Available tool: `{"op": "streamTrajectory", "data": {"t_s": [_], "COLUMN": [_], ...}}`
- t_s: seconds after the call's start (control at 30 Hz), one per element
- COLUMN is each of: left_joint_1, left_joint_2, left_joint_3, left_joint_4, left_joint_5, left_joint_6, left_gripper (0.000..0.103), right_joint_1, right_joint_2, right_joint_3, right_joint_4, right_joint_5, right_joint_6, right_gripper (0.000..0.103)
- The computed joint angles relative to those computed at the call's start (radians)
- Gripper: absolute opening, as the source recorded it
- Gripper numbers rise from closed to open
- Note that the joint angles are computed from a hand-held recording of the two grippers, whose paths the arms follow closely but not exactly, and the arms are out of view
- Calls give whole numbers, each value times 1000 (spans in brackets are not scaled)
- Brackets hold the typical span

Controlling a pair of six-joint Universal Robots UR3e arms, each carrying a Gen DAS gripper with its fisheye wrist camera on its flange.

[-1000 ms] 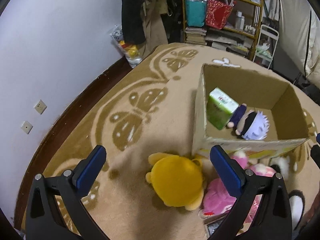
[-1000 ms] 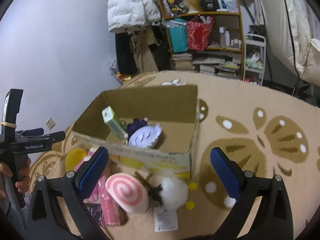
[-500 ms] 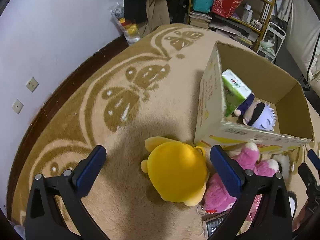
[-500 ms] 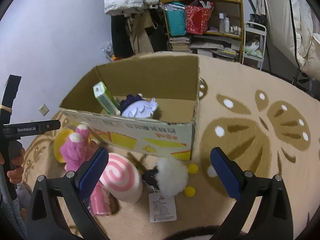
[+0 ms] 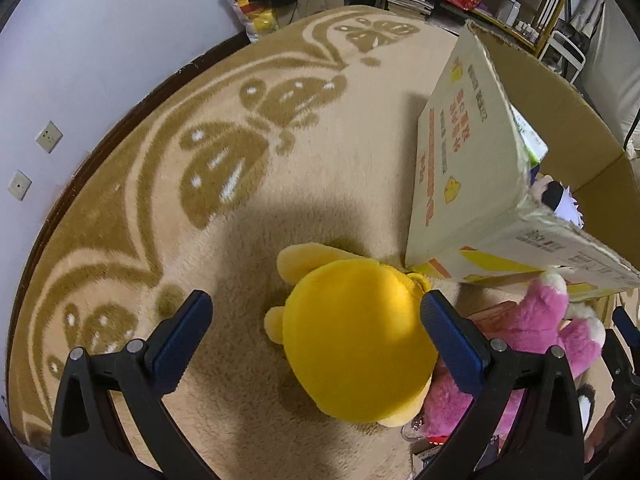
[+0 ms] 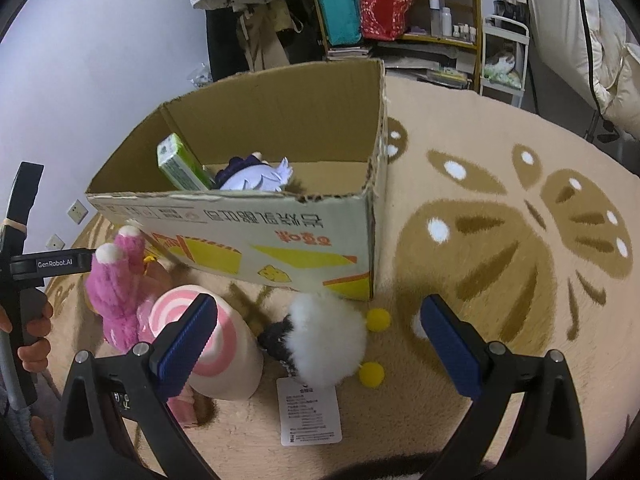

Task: Organize soft objects
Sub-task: 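Grasp the yellow plush with the left tool while the right tool grasps the white fluffy plush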

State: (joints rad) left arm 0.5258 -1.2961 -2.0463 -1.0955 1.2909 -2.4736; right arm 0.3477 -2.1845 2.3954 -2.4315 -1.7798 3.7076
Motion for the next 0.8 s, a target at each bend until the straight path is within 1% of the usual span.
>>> {"op": "streamTrajectory", "data": {"t_s": [0.17,0.43,0.57,0.63,0.7,0.8], "left_joint_1": [-17,-4,7,-1,-14,-21], "left_joint_2": [-12,-2,1,-6,-12,-27], "left_joint_3": [-12,-2,8,10,3,0], "left_joint_4": [21,-7,-40,-41,-29,-33], "left_joint_5": [13,-24,-53,-50,-40,-39], "left_joint_6": [-2,6,16,13,8,4], "left_gripper": [103,103,103,103,103,103], "right_joint_1": [-22,-61,-80,-94,-107,-118], "right_joint_2": [16,6,-19,-28,-28,-19], "right_joint_3": [14,42,51,55,57,58], "right_joint_4": [-12,-19,7,18,24,24], "right_joint_5": [25,65,83,93,108,122], "right_joint_6": [-8,-13,-17,-27,-39,-52], "right_gripper": [102,99,91,88,80,77]}}
